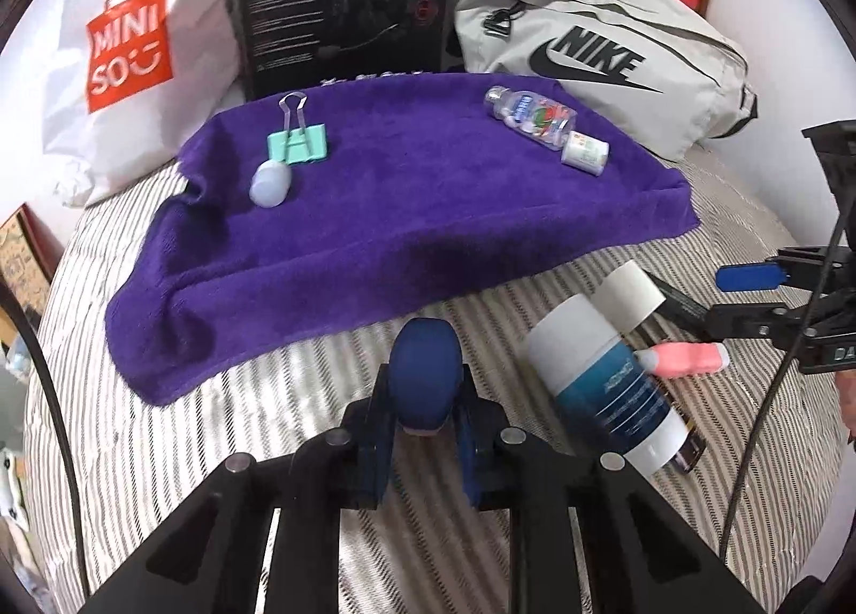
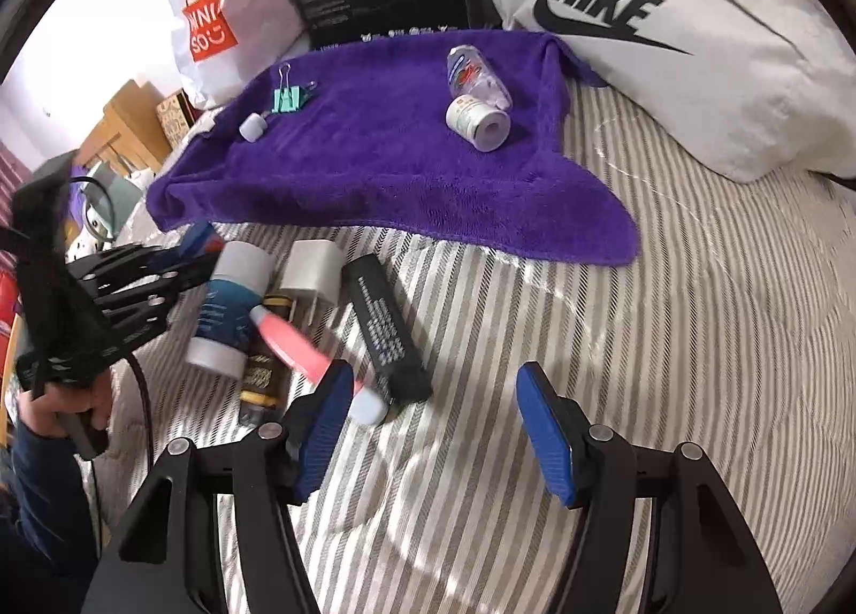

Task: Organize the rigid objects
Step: 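Grasp the blue-capped tube with the left gripper while the right grasps the black box, then carry the blue-capped tube and black box over the purple towel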

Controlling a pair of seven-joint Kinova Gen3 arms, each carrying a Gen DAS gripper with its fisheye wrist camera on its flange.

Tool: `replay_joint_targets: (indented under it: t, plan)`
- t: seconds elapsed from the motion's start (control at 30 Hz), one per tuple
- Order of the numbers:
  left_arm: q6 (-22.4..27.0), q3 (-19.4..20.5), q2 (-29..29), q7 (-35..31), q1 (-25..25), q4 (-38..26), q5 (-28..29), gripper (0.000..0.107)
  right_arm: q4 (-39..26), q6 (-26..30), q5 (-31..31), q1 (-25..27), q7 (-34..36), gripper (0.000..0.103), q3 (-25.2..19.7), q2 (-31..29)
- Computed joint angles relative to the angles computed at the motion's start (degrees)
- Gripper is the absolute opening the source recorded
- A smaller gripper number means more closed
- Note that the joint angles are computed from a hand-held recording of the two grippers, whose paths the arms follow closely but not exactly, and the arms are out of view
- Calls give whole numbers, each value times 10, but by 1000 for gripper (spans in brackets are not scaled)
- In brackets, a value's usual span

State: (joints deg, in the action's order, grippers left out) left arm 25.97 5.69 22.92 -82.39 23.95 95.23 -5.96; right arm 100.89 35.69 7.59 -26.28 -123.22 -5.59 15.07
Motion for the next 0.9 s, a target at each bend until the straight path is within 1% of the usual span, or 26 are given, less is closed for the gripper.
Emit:
replay_joint_targets:
  t: [0.1,0.13,0.23,0.3,0.37,0.4,0.47,0.5,0.53,0.6,0.63,0.7,0.73,0.8,0.9]
  plan:
    - [-6,23,-1,-23,-31,7,32,20,-20,3,3,1,26,61,-4,22]
    - [-5,25,0,-27,-34,6,38,20,-28,8,7,-2,30,60,-3,29]
    - [1,19,2,-27,-28,0,41,20,-51,29,51,-34,26,59,12,47]
    - [2,11,2,-22,-19,-2,35,20,-67,47,84,-55,26,56,20,59]
    - [3,8,3,-18,-15,-2,32,20,-69,41,92,-56,38,47,16,62]
    - [2,9,3,-19,-16,-2,33,20,-71,38,86,-50,52,39,10,63]
    - [-2,14,3,-24,-22,0,38,20,-71,32,86,-50,62,32,9,63]
    - [-3,15,3,-25,-23,0,39,20,-71,29,83,-48,64,25,10,63]
    - [-3,15,3,-26,-24,0,41,20,-70,27,81,-49,59,21,14,63]
    - [4,13,3,-26,-22,-2,39,20,-63,19,62,-36,64,21,10,57]
    - [6,11,0,-27,-21,0,36,20,-61,24,58,-36,59,21,13,54]
    - [3,-10,-5,-8,-1,7,13,20,-53,38,63,-44,31,21,24,43]
    - [1,-13,-7,-2,0,10,10,20,-47,45,62,-43,21,21,25,37]
    - [-5,-1,-7,-8,-14,12,19,20,-32,57,73,-53,-13,21,33,25]
    - [-1,-7,-4,2,-7,7,11,20,-21,58,98,-58,-35,22,24,18]
